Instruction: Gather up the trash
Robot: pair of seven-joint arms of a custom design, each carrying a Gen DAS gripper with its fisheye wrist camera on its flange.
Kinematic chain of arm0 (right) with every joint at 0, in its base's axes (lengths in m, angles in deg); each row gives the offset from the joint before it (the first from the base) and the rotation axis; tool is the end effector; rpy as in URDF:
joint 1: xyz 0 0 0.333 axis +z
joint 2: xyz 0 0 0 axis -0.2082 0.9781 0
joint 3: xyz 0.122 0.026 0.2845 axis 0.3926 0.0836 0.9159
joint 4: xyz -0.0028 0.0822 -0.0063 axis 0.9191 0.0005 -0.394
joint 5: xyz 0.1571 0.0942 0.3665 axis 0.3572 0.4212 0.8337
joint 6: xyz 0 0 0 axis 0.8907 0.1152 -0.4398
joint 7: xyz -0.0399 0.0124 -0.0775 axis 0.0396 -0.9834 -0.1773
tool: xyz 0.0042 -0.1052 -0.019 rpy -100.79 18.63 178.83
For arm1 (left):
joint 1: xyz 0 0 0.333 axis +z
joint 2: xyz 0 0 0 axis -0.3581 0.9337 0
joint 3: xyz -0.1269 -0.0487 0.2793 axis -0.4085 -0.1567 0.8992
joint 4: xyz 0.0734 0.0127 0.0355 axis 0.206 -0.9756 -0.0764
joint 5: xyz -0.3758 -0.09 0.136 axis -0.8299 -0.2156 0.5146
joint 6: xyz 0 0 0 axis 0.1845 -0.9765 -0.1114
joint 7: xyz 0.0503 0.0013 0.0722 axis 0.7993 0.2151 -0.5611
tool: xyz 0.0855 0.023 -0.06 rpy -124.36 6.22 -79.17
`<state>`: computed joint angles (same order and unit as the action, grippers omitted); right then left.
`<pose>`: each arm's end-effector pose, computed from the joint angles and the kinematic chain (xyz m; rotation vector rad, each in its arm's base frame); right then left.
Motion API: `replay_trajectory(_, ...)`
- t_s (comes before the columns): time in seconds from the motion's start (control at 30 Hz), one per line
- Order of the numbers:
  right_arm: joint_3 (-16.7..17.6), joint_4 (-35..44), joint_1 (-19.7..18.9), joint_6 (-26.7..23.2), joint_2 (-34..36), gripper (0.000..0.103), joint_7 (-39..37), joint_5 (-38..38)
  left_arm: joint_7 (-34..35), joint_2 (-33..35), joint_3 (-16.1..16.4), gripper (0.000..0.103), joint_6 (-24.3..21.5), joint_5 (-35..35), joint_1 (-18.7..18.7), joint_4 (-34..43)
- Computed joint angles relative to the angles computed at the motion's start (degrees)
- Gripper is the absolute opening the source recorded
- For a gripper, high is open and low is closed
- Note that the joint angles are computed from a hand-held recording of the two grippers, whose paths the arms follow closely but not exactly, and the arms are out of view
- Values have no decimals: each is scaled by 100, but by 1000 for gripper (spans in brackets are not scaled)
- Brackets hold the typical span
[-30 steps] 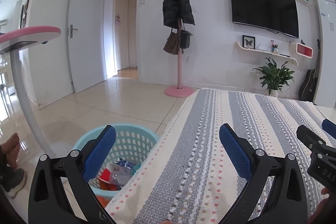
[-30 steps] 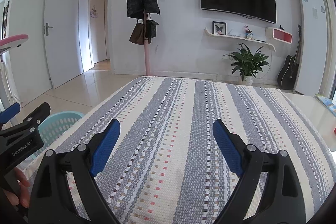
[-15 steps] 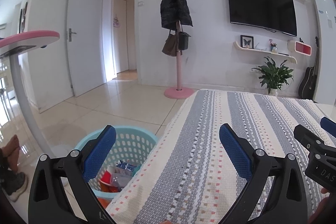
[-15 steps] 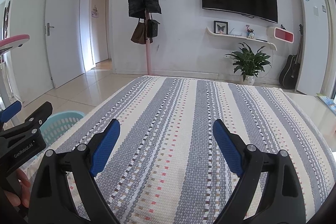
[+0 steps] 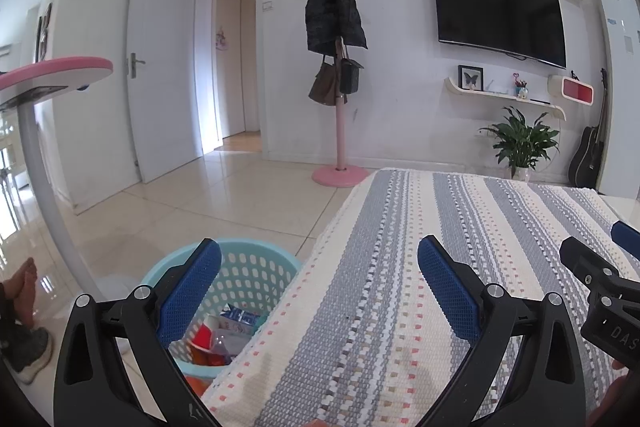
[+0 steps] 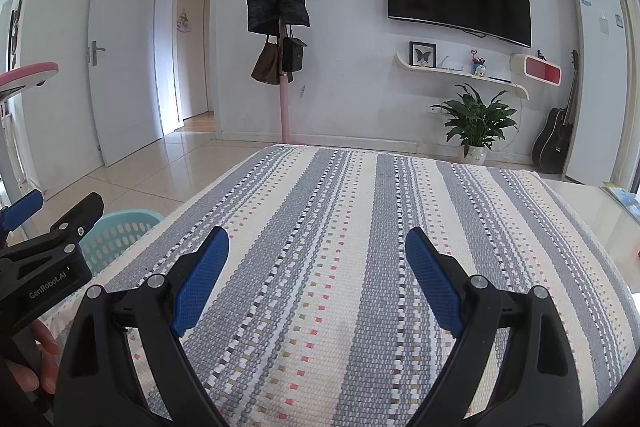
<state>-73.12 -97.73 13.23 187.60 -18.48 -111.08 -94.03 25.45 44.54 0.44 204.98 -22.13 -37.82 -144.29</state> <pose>0.5308 0.2921 0.4098 -1.2056 1.8646 -1.2187 0.6186 -0.2381 0.4519 -1.2164 1.7322 -1.1891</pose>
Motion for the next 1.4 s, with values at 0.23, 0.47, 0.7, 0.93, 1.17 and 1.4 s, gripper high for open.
replay_trajectory(0.23, -4, -2, -6, 12, -11, 85, -2, 18, 4, -18, 7, 95, -24, -21, -16, -4)
replay_trajectory(0.47, -3, -13, -19, 49, -32, 85, -65, 32, -46, -22, -37, 95, -57, 58, 35, -8)
replay_trajectory(0.7, -1, 7, -26, 77, -17, 86, -87, 49, -38, -46, 4, 95, -66, 14, -7, -19)
replay_trajectory(0.93, -8, 8, -25, 89, -19, 86, -95, 44, -40, -45, 2, 95, -63, 32, -7, -19)
replay_trajectory(1.17, -14, -25, -52, 132, -50, 86, -27, 35, -174, -38, -133, 95, -132, 237, 156, -16)
replay_trajectory(1.4, -19, -93, -110, 225, -95, 86, 71, 26, 48, -28, 177, 95, -68, -26, -183, 22)
